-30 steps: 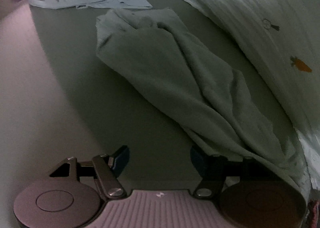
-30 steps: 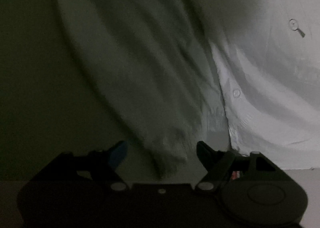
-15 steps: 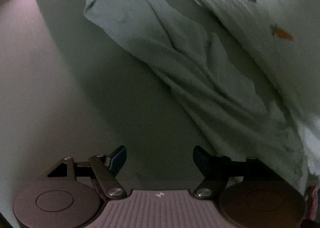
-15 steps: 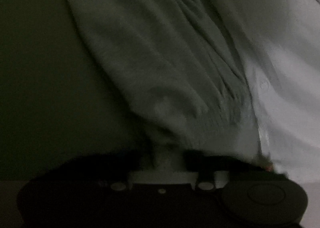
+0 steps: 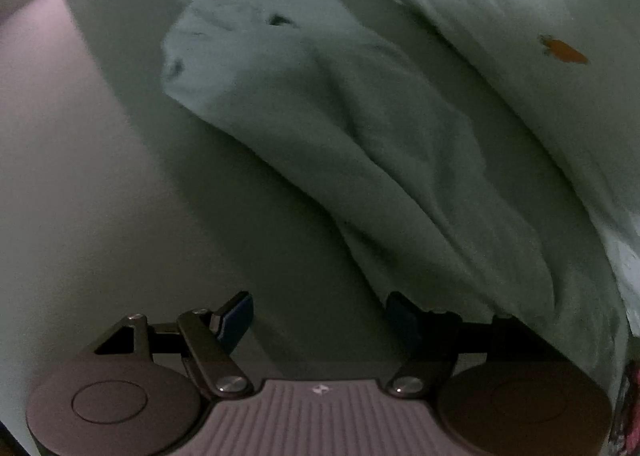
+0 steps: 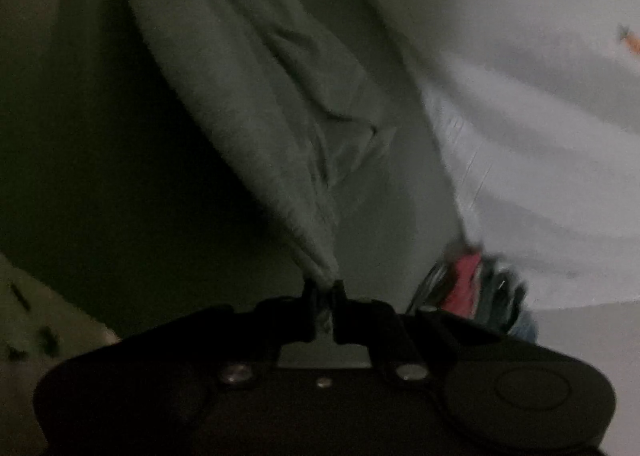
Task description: Fold clothes
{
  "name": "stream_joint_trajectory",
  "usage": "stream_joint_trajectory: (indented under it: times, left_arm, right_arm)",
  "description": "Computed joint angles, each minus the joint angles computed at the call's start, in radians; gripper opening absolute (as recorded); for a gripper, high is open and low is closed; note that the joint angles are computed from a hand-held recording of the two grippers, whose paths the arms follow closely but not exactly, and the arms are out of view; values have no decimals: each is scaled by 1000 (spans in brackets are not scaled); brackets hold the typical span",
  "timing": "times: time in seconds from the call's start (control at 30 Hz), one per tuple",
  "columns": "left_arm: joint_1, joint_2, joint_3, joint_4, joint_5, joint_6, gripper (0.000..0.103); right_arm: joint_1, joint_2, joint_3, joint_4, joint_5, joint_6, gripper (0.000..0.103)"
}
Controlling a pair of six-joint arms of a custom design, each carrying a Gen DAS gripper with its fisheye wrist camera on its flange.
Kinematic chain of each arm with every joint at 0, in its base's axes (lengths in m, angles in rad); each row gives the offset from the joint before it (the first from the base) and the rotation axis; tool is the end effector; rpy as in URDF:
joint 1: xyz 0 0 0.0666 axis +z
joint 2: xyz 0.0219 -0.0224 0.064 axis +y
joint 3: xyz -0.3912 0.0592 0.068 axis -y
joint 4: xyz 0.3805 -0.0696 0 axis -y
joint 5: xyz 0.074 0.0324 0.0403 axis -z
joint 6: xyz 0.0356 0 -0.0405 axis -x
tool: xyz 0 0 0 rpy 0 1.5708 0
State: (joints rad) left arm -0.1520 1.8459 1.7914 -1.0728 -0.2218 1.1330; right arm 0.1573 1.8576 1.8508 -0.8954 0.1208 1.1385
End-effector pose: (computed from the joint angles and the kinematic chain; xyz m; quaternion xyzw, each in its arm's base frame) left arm 0.6140 -0.0865 0.3696 -0.4782 0.8437 -0.0445 0.2397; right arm 0.6387 0.0965 0.3981 -0.5533 0.7638 -0.2046 0.2620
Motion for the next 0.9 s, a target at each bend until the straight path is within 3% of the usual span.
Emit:
stream_joint_trajectory:
  times: [0.1,0.23,0.47,0.67,0.7,0.77,0.9]
  left_arm:
    - [18,-30,-50,47,-3,24,75]
    - [40,-38,-45,8,-87,28,76]
    - [116,-29,-53,55,-120,3,77]
    - [189,30,-7,128,-85,-24,82]
    - [189,42,10,132,-108,-28,73]
    - [183,70,77,82,-146,-17,4]
    - [172,135,261,41,-222,-96,4]
  right_arm:
    - [18,18,15,-5,5,-60,11]
    - [50,35,44,9,-46,-117,43]
    - [99,66,126,-44,-110,-305,50]
    - [119,58,97,-34,-82,-336,52]
    - [121,55,92,-29,-72,-346,53]
    - [124,56,90,-17,-51,-371,53]
    - [119,71,117,-17,-18,-453,54]
